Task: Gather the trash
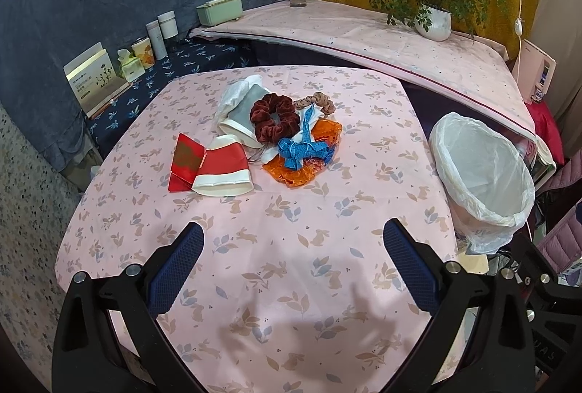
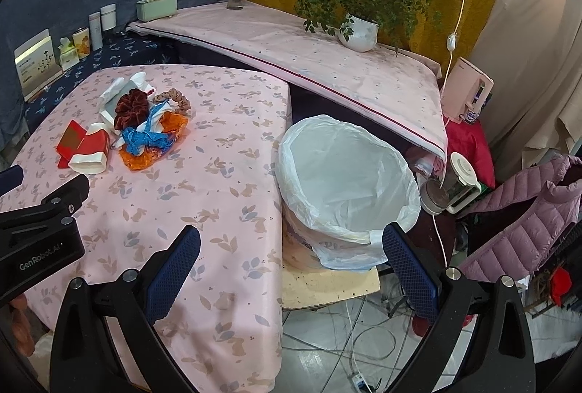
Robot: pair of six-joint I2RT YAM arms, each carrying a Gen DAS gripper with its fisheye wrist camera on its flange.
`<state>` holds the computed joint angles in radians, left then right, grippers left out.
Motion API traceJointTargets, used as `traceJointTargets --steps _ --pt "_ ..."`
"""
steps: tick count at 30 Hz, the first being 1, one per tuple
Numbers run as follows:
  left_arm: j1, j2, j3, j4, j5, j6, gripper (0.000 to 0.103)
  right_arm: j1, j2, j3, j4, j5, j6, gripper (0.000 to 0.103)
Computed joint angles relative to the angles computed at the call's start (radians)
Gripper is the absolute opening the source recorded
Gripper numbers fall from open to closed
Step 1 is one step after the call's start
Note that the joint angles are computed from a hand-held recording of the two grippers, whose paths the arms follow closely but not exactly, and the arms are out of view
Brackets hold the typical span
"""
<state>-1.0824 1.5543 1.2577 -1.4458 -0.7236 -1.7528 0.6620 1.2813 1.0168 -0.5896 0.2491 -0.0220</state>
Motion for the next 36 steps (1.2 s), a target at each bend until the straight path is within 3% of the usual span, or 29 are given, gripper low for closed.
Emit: traceJointTargets --steps 24,36 --pt "0.054 0.009 0.016 0.072 -0.002 0.106 0.094 -0.043 0.025 0.007 0.024 0.007 0.016 0.096" --pt "0.088 -0.01 -0.016 0.122 -0.01 0.178 0.095 -0.025 0.052 0.014 0.064 0.063 0.042 0.096"
